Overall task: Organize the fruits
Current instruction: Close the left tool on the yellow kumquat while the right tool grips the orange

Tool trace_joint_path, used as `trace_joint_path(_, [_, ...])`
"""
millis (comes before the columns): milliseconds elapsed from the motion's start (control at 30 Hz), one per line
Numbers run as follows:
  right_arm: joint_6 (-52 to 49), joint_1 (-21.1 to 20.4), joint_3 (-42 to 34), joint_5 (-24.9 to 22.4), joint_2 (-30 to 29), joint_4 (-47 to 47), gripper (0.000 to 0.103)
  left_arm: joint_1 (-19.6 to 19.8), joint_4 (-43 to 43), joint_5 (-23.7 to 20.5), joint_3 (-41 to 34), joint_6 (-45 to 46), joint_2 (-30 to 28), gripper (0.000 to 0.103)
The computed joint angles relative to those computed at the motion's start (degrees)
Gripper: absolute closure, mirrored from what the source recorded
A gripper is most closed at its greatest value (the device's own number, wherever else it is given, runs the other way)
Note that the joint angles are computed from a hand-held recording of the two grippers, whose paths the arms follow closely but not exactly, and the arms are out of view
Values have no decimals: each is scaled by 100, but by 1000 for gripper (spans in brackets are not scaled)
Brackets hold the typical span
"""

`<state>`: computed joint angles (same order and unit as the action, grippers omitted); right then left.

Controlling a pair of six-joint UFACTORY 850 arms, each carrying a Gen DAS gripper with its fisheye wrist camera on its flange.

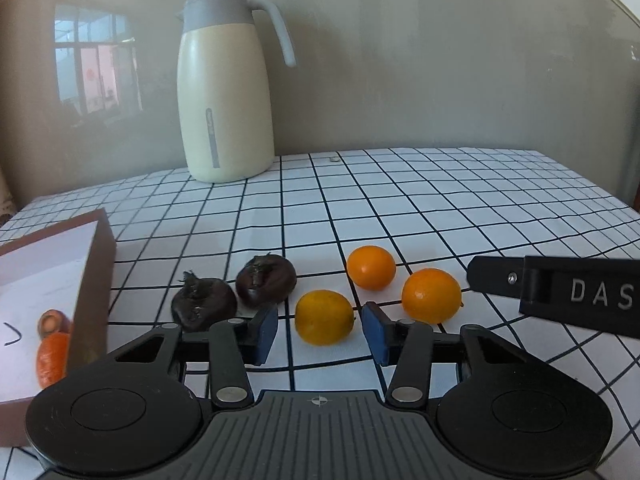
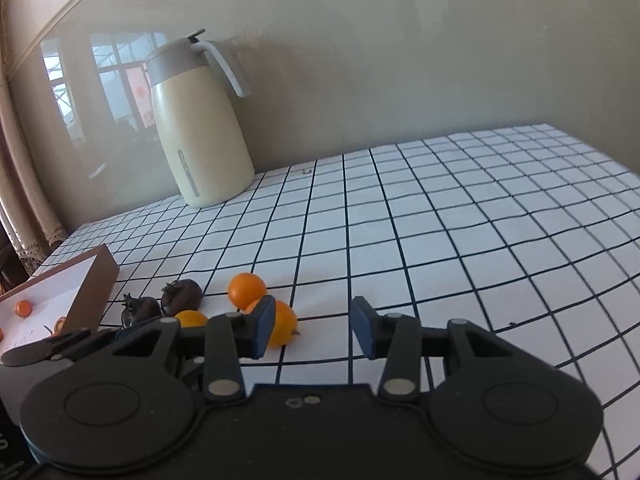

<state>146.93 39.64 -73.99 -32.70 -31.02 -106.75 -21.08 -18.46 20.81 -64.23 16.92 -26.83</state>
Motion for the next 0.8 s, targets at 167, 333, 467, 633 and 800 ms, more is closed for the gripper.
trace_joint_path(167, [102,-43,-145,185,-105,-145,68,45,165,-105,-49,-246,-31,69])
trace_joint_path(333, [-4,-83,-350,436,-246,-84,67,142,408,-63,128,-461,81,69])
trace_joint_path(467, [-116,-102,-493,566,-356,63,67,236,591,-31,317,-599,211,69])
trace_joint_path(633, [-570,-101,-739,665,-525,521,68,302,667,42,454,-662,290,69])
trace_joint_path(800, [-799,-62,-833,519,-599,695,73,337,813,120,536,-796,324,69])
